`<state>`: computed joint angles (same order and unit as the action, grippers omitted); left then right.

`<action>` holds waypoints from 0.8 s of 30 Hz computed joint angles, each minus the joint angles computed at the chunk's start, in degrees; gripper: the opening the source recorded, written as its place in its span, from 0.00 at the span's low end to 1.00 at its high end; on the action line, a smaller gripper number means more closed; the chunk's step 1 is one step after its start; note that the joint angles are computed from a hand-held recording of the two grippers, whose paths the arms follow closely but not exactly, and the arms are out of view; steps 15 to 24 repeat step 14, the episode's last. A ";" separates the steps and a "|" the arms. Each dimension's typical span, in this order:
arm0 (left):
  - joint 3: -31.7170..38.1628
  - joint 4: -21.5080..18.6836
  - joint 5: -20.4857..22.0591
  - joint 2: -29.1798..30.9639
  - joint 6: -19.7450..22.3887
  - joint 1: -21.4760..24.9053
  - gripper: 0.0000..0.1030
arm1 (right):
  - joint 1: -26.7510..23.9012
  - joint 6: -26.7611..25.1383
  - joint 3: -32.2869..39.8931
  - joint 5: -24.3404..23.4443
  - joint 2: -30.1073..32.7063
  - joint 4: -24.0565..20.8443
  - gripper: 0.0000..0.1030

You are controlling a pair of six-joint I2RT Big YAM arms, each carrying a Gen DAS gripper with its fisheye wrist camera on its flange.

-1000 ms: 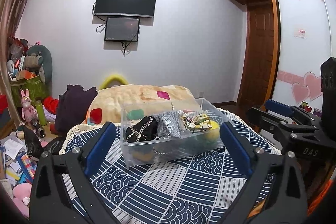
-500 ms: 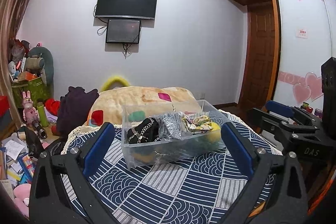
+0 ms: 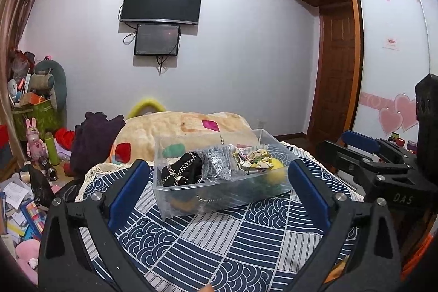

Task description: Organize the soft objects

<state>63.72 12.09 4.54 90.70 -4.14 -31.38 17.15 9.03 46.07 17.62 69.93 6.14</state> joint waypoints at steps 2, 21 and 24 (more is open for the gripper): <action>-0.17 0.15 0.10 -0.18 -0.08 0.13 1.00 | 0.04 0.10 -0.04 0.11 0.00 0.16 0.93; 0.23 -1.11 0.84 -0.22 0.21 0.21 1.00 | 0.16 0.20 0.26 0.44 0.28 0.23 0.97; 0.23 -1.11 0.84 -0.22 0.21 0.21 1.00 | 0.16 0.20 0.26 0.44 0.28 0.23 0.97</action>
